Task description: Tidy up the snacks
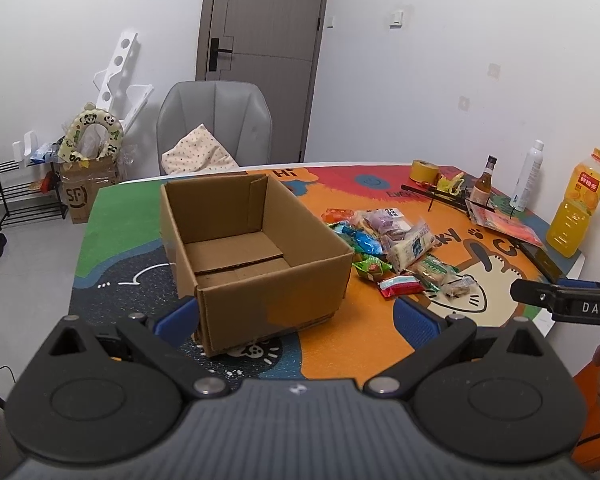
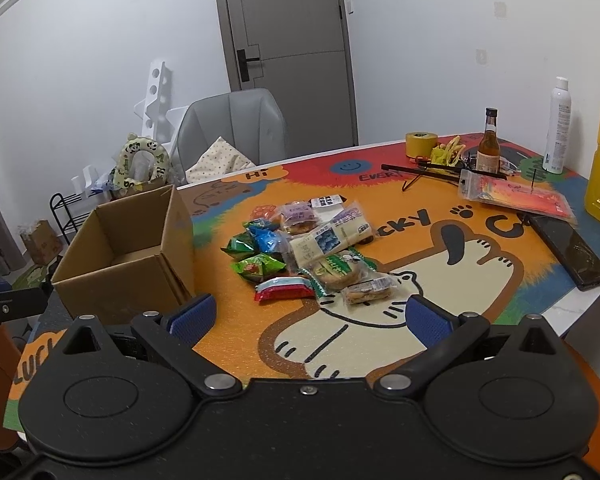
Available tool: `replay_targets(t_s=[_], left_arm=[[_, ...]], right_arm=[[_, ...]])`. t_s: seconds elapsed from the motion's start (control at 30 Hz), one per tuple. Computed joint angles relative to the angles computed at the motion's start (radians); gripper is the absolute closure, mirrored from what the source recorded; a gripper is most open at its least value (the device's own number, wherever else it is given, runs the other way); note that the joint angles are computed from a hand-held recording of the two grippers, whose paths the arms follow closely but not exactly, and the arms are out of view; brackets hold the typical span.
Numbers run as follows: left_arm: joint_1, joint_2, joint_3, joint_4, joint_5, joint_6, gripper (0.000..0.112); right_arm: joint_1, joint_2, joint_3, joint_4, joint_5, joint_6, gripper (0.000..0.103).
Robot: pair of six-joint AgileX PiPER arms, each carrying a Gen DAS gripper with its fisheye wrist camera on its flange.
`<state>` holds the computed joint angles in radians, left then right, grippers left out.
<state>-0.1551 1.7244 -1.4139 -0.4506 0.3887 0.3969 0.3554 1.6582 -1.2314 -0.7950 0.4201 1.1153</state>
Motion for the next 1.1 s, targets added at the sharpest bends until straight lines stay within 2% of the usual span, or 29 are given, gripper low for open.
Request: replay_targets(t_s=[0.17, 0.27, 0.43, 0.53, 0.63, 0.77, 1.0, 1.1], left_arm=[[-0.016, 0.033, -0.018, -0.013, -0.018, -0.01, 0.01], [-0.032, 0.053, -0.025, -0.034, -0.049, 0.01, 0.01], [-0.065, 0.115, -0.078, -0.126, -0.049, 0.095, 0.012], [-0.089, 0.151, -0.109, -0.162, -0.058, 0.13, 0.012], [-0.108, 0.188, -0.145, -0.193, -0.06, 0.149, 0.014], [-0.113, 0.247, -0.226, -0.222, 0.0, 0.156, 0.019], [-0.158, 0.346, -0.348, -0.124, 0.026, 0.047, 0.029], [-0.176, 0.394, -0.407, -0.075, 0.043, -0.005, 0.033]], right_arm=[[-0.022, 0.009, 0.018, -0.043, -0.03, 0.036, 0.0], [-0.028, 0.007, 0.047, -0.175, -0.042, 0.145, 0.0], [-0.08, 0.015, 0.065, -0.145, -0.093, 0.114, 0.0], [-0.094, 0.027, 0.082, -0.264, -0.101, 0.234, 0.0], [-0.106, 0.045, 0.081, -0.293, -0.106, 0.247, 0.0], [-0.136, 0.075, 0.077, -0.29, -0.142, 0.252, 0.0], [-0.182, 0.121, 0.078, -0.376, -0.212, 0.315, 0.003], [-0.194, 0.138, 0.086, -0.536, -0.232, 0.457, 0.006]])
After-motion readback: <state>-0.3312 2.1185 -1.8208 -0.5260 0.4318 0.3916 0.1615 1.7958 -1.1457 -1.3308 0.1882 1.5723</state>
